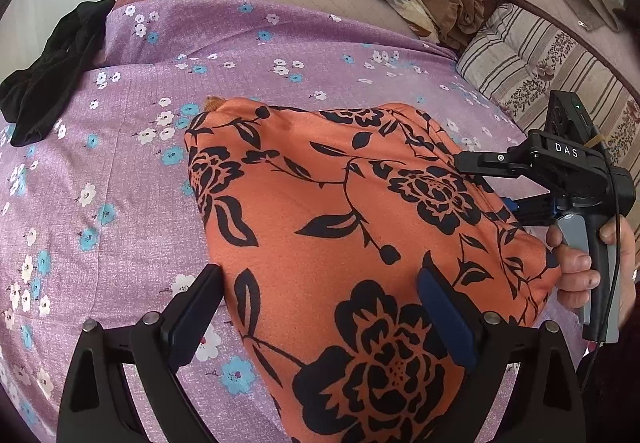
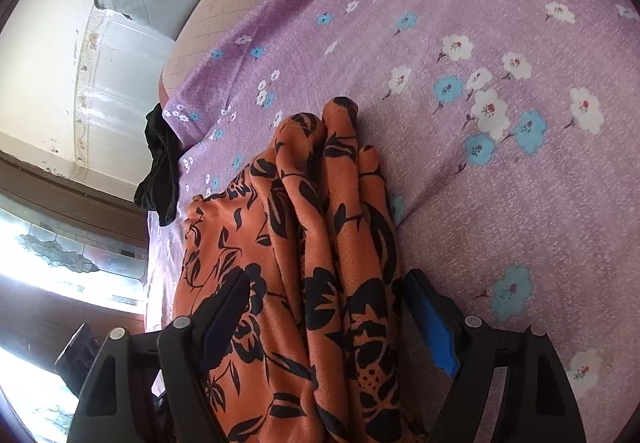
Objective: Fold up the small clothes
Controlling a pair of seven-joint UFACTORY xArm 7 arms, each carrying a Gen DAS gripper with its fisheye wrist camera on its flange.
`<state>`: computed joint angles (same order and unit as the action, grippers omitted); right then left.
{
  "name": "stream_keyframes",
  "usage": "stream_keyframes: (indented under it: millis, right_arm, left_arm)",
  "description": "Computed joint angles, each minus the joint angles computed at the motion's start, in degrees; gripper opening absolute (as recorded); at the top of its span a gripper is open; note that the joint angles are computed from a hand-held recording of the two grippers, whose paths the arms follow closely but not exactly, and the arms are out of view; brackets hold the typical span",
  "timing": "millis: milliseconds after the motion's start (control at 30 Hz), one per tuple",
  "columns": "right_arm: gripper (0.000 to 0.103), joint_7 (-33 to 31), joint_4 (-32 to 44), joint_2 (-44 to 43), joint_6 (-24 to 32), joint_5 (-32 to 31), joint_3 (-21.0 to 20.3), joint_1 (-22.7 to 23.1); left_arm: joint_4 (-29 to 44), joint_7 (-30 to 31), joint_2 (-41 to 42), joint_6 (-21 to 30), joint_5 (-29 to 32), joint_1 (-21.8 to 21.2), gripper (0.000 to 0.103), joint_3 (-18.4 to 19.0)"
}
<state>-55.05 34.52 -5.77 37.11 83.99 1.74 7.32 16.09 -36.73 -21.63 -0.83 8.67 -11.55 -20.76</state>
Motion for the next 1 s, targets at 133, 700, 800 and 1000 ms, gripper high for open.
stream_keyframes:
  millis: [133,700,800,1000]
  right_arm:
    - [0.083,-0.5,0.8,0.9,1.2,1.6,0.1,0.0]
    - [0.079,-2.0,0.6,0.0,3.9,-0.6,1.3,1.0]
    - [0.075,-1.3,0.6,0.1,1.1,-2.2,1.9,2.0]
    - [0.072,-1.1,0.5,0.0,-0.9,-3.2,1.8,3.0]
  left_arm:
    - [0.2,-0.1,0.5,0.2,-0.2,0.0,0.097,0.4]
    - [1.1,-4.8,-0.8,3.6,5.1,3.2,0.097,-3.1]
    - [1.2,-5.1,-0.7,3.7,5.4,3.2,0.097,-3.0]
    - [1.2,-5.6,-0.4,3.7,5.9,3.1,0.097,-2.8]
